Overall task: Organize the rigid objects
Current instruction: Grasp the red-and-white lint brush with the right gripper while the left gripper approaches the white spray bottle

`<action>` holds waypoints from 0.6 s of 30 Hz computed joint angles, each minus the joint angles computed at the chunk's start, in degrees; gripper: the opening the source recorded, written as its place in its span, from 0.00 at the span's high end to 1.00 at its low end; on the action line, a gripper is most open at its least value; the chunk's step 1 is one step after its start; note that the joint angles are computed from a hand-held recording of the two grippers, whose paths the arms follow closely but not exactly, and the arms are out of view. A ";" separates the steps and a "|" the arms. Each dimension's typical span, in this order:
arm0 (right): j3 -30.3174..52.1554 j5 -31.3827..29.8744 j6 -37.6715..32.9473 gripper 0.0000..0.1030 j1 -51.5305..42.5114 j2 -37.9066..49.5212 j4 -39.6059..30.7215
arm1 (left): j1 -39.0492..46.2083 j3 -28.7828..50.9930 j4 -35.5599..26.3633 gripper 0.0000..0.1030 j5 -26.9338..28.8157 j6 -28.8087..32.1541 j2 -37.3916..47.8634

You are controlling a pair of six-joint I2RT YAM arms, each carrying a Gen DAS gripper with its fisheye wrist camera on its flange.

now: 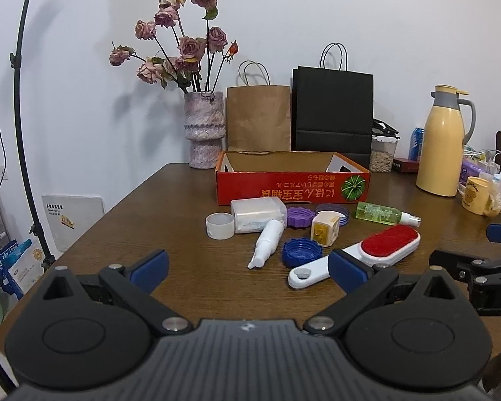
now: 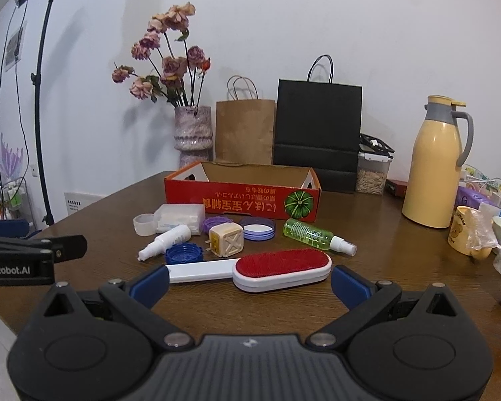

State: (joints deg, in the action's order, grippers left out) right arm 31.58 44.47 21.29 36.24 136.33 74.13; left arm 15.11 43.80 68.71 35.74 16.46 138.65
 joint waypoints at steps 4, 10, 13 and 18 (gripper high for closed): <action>2.81 -2.59 -0.73 0.00 -2.53 -0.05 -3.33 | -1.22 3.97 -3.67 0.00 -1.30 -0.45 0.69; 8.01 -6.51 -0.75 0.00 -6.03 0.36 -9.93 | -2.68 9.47 -8.66 0.00 -2.88 -0.81 2.23; 10.86 -8.12 -0.78 0.00 -7.56 1.09 -12.90 | -3.30 12.24 -11.09 0.00 -3.80 -1.02 3.04; 16.43 -10.72 0.07 0.00 -10.27 2.40 -19.05 | -4.16 17.28 -15.36 0.00 -5.26 -1.29 4.62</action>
